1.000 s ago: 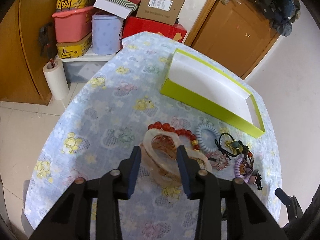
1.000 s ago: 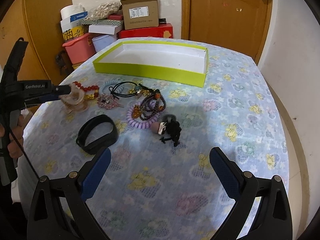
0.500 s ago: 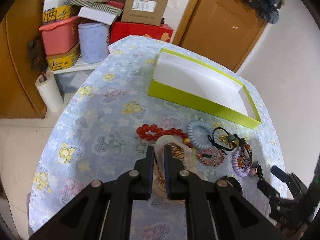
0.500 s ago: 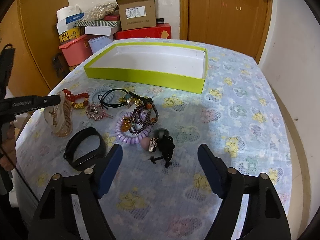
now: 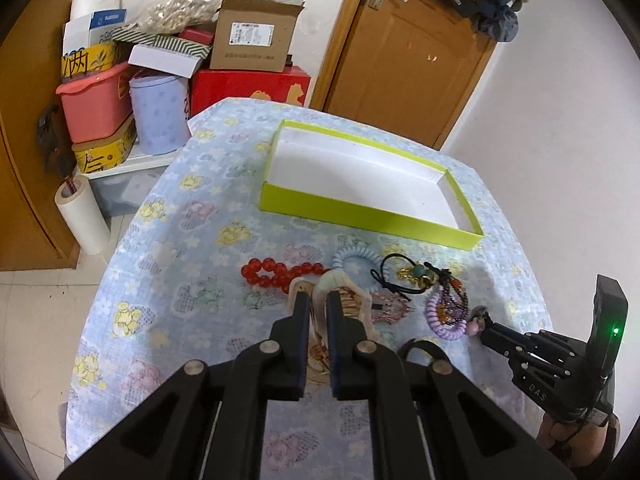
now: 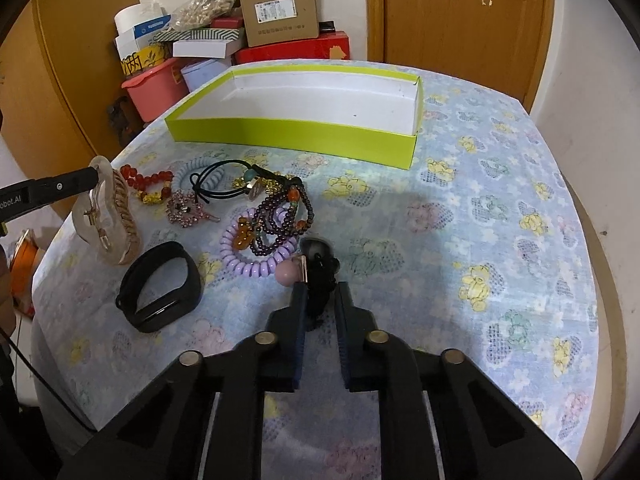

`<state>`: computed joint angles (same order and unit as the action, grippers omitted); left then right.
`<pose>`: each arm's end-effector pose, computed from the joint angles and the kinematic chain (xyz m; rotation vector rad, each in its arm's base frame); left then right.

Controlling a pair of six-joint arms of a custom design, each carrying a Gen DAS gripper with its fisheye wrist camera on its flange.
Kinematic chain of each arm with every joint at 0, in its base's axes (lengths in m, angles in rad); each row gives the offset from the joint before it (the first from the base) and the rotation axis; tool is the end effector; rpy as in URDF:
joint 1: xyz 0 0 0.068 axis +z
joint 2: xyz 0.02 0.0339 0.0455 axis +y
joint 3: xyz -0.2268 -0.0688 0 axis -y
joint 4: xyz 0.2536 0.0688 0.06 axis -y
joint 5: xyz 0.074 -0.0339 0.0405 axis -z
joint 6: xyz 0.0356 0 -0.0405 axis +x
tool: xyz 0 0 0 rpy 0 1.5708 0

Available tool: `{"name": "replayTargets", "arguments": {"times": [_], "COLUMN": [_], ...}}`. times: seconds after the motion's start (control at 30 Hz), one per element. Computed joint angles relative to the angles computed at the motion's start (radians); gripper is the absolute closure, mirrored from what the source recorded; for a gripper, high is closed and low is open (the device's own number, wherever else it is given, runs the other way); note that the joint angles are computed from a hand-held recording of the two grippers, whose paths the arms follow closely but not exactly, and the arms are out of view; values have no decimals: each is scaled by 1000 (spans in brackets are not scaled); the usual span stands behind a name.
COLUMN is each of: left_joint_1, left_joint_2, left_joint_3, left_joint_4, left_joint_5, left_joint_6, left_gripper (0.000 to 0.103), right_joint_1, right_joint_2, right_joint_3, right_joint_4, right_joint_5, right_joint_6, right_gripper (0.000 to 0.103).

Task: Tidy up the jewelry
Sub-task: 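Grasp the black hair clip with pink bead with the right gripper while the left gripper lifts the claw clip, then carry both held items into the lime-green box and open both grippers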

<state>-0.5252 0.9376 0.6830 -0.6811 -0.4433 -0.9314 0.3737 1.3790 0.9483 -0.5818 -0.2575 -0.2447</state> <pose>0.1888 -0.0917 0.2051 -0.6532 2.2974 -0.1205 0.2664 0.1142 0.1928 -0.8749 2.4248 0.3804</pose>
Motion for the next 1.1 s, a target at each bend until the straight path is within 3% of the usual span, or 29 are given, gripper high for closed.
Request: {"name": "replayTargets", "arguments": {"times": [0.53, 1.1], "left_joint_1": [-82, -20], "left_joint_2": [-27, 48], "left_joint_3": [56, 167], "left_joint_4": [-64, 3], "left_joint_5": [-66, -45], "left_joint_6": [8, 166], "left_gripper": [96, 96], "right_joint_1": [-9, 2], "right_joint_2": [-146, -72], "right_joint_3": [-18, 108], "right_joint_4": [-41, -23], "right_joint_5": [-38, -47], "right_joint_6": [-3, 11], "right_gripper": [96, 96]}}
